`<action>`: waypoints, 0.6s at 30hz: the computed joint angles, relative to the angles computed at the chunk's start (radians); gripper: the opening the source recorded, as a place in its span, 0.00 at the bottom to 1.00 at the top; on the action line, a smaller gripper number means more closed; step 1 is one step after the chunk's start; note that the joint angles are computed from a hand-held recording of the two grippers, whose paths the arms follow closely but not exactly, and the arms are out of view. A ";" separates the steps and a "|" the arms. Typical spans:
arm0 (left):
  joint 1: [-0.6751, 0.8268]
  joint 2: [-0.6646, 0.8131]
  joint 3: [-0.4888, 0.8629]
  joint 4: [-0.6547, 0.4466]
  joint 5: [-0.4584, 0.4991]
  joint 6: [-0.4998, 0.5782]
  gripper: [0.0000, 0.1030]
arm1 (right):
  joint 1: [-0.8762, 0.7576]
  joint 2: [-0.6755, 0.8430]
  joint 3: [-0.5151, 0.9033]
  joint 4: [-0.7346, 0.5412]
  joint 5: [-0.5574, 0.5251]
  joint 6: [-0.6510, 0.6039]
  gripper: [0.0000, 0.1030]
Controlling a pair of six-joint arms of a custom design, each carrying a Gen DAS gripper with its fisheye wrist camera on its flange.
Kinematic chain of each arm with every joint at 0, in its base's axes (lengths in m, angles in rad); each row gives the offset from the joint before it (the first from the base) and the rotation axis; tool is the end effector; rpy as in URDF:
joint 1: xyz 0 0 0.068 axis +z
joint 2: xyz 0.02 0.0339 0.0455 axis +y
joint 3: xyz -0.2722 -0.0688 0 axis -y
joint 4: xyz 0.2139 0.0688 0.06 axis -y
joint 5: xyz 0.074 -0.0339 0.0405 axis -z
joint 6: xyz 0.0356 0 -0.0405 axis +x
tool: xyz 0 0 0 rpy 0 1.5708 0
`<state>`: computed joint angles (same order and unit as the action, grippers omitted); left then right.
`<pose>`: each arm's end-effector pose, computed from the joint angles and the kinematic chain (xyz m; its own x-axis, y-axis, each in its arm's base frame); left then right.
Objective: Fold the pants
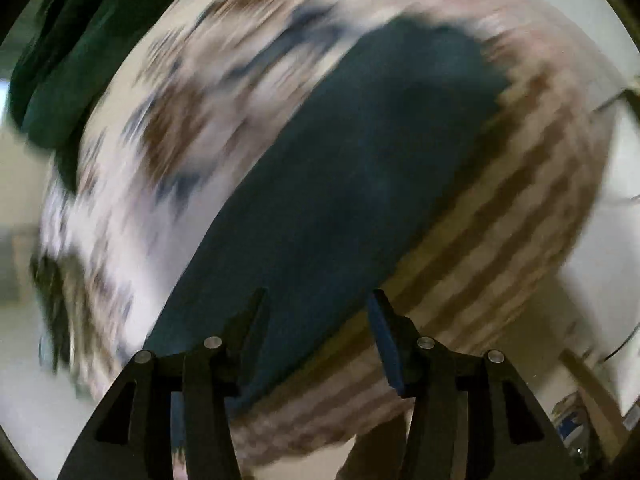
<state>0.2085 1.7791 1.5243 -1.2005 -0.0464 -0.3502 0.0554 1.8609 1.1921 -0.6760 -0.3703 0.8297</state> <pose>0.3040 0.0660 0.2751 -0.8401 -0.5280 -0.1240 -0.5326 0.8464 0.0037 0.3257 0.0310 0.1843 -0.7547 0.6469 0.1089 0.6284 0.6652 0.4034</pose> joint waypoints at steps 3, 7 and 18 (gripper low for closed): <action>0.161 0.018 0.024 0.020 -0.022 0.037 1.00 | 0.204 0.076 0.038 0.084 -0.076 0.128 0.52; 0.356 0.141 0.113 0.068 0.061 0.026 0.99 | 0.385 0.158 0.058 0.205 -0.147 0.352 0.52; 0.484 0.254 0.179 0.183 0.325 0.046 0.20 | 0.572 0.230 0.090 0.296 0.027 0.654 0.12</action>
